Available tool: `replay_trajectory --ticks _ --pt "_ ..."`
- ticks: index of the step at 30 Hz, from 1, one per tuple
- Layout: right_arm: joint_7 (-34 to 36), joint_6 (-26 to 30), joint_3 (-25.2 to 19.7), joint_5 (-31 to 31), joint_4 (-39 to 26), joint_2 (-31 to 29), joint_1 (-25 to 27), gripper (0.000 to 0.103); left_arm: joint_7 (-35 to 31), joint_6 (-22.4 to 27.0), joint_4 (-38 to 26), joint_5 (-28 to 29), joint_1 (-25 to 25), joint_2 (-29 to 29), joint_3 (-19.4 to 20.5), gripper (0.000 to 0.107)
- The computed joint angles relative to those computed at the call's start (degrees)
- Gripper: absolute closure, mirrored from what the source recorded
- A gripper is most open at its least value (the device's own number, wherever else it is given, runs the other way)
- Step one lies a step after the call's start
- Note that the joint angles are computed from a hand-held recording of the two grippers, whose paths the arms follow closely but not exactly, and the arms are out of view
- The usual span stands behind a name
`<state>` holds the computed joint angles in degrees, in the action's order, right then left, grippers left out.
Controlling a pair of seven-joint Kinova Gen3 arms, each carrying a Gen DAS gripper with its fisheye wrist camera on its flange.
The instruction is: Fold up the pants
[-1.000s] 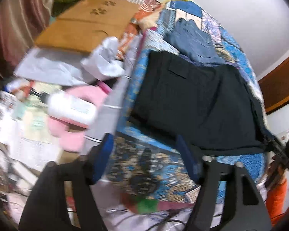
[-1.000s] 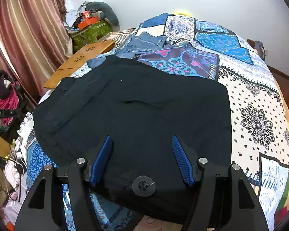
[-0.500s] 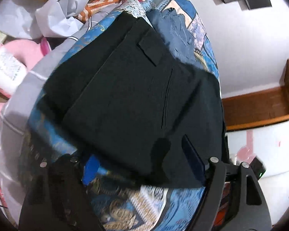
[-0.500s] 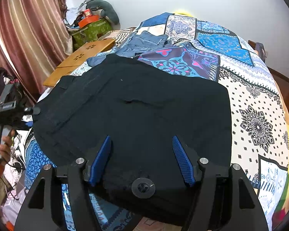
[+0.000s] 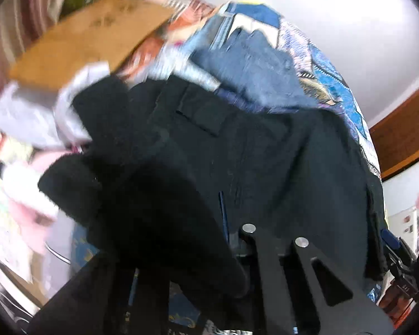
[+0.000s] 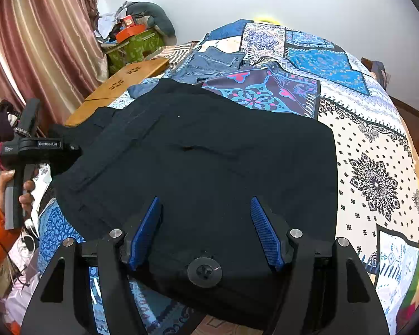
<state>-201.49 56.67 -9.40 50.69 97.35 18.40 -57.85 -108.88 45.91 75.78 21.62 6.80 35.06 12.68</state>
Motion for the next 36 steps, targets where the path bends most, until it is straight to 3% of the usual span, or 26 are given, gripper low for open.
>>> replay_trajectory --ticks 3,9,16,25,31,36 --pt "-0.2 -0.2 0.0 0.2 0.2 -0.1 0.0 0.04 -1.3 1.9 -1.8 2.5 -1.7 -1.1 1.5 0.096" --pt "-2.2 -0.5 -0.1 1.4 1.2 -0.5 -0.5 0.04 -6.6 1.2 -2.1 5.5 -1.6 -6.3 3.4 0.096" --pt "-6.2 -0.6 -0.6 3.7 3.2 -2.0 -1.1 0.04 -12.2 -0.6 -2.5 5.5 3.7 -11.1 3.8 0.096" --pt "-15.6 7.0 -4.5 5.9 8.7 -6.6 -2.3 0.04 -13.9 3.8 -5.9 6.1 9.5 -9.0 5.1 0.098" --pt "-18.6 1.0 -6.2 3.7 12.9 -7.1 1.4 0.039 -13.5 4.1 -6.6 4.3 14.6 -7.2 5.0 0.098" --pt "-20.3 1.0 -6.2 5.5 13.6 -6.9 0.8 0.037 -13.4 2.6 -4.6 2.0 18.4 -6.7 5.1 0.098"
